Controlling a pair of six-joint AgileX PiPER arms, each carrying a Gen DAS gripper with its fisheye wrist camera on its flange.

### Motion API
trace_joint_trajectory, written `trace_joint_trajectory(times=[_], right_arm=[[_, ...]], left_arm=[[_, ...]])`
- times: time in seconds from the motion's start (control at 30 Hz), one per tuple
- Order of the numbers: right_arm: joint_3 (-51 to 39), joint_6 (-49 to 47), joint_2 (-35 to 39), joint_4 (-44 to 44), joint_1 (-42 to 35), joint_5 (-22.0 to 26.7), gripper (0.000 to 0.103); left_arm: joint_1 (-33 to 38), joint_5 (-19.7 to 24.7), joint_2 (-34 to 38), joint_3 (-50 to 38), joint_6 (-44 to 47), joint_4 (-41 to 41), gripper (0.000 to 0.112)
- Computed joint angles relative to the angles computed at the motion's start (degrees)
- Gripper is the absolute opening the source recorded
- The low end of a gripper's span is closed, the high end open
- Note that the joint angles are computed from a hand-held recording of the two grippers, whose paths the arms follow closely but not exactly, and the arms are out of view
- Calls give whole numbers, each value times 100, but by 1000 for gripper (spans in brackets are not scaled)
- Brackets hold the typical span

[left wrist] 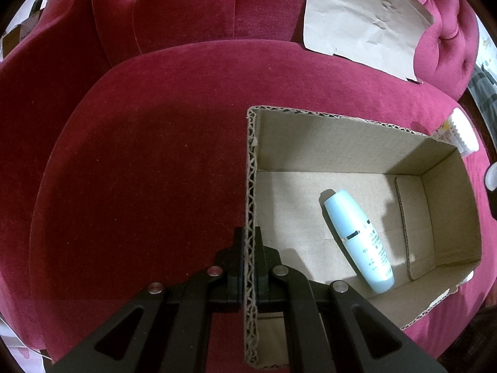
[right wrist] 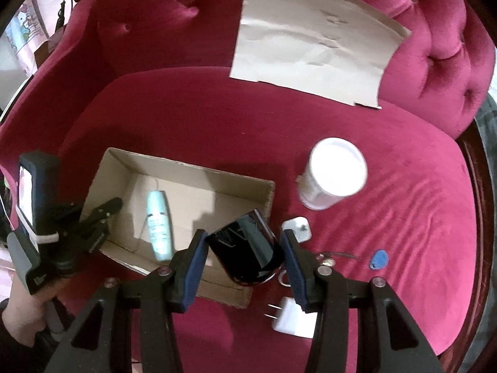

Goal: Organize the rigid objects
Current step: 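Carry the black case with the right tool into the box and release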

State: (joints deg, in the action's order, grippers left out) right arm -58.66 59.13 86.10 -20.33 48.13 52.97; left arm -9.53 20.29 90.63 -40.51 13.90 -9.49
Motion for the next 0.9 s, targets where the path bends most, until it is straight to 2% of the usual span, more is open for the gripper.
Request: trace_joint_trajectory(times=[0.57,0.9], right_arm=[[-437,-228,913,270,15,-905,52],[-632,-269,1304,320,29,-1140,52]], left_arm=[[16,0,0,4,77,-61,4],[17,5,9,-8,79,-52,4]])
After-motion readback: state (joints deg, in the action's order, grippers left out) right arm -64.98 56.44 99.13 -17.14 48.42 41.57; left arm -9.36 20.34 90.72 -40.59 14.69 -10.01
